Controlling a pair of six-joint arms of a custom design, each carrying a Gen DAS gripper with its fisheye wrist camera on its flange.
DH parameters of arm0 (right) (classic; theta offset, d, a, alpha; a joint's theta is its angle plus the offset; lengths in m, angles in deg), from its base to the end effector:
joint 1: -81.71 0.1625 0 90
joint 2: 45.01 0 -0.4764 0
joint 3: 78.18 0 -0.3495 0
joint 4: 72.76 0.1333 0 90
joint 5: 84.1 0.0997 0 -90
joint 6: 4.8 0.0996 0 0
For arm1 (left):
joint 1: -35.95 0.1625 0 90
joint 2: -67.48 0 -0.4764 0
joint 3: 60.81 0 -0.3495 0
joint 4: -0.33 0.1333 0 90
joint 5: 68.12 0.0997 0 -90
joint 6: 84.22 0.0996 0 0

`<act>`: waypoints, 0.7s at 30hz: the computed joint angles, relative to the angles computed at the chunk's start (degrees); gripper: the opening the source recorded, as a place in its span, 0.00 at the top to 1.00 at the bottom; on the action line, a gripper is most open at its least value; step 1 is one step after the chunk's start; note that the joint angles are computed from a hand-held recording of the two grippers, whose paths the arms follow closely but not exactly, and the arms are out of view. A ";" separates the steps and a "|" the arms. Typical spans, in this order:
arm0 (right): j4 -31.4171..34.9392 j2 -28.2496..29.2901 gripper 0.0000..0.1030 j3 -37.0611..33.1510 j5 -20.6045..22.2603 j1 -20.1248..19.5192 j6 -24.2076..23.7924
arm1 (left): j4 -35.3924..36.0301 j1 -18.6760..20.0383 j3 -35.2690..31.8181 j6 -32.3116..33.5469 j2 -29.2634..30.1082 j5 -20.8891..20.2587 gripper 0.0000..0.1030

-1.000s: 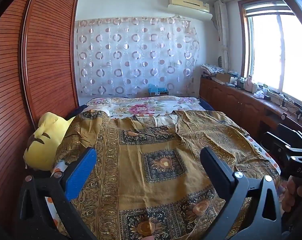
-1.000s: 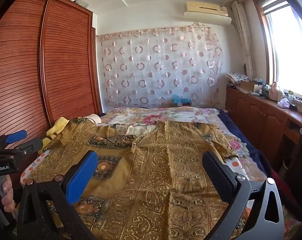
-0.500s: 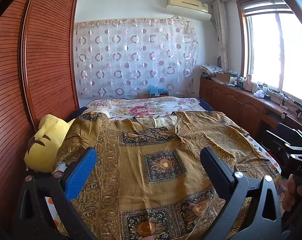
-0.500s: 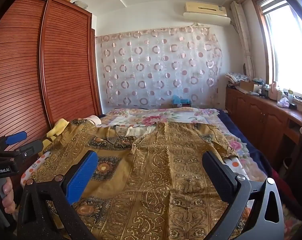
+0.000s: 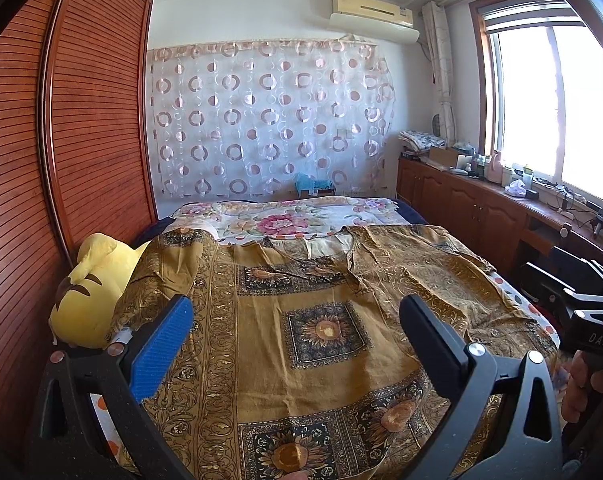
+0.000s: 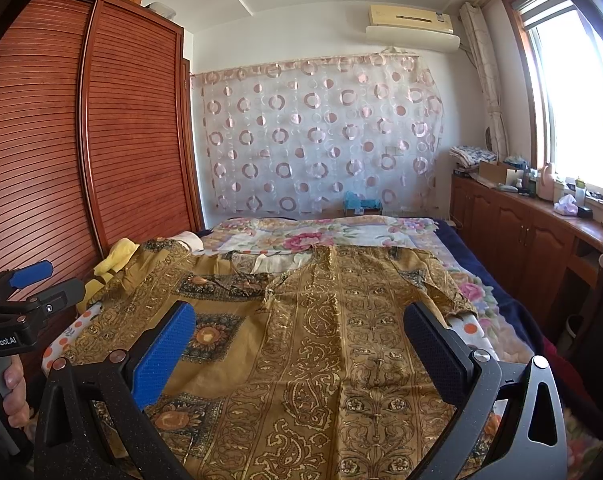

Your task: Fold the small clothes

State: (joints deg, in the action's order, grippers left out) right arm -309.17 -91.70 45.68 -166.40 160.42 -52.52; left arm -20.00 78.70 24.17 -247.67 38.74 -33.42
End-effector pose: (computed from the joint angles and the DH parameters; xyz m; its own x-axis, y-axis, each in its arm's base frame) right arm 0.0396 -0.5504 0.2266 -0.7216 -0.2093 0.6599 -0.6905 0.2865 -0.6642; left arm -0.2941 -0.5649 -0.0130 -0.7165 0.0808 -0.6929 0.6622 0.3913 -0.6390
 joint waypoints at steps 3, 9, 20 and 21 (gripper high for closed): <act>-0.02 -0.01 0.00 0.01 0.01 0.01 0.00 | -0.14 -0.03 0.01 0.08 -0.02 -0.04 0.00; -0.01 -0.15 0.00 0.10 -0.02 0.06 0.07 | -0.38 -0.27 0.23 0.20 -0.18 -0.16 0.00; -0.08 -0.23 0.00 0.26 0.12 0.08 0.27 | -0.37 -0.46 0.19 0.34 -0.31 -0.26 0.00; -0.06 -0.23 0.00 0.24 0.14 0.08 0.29 | -0.36 -0.46 0.20 0.33 -0.31 -0.23 0.00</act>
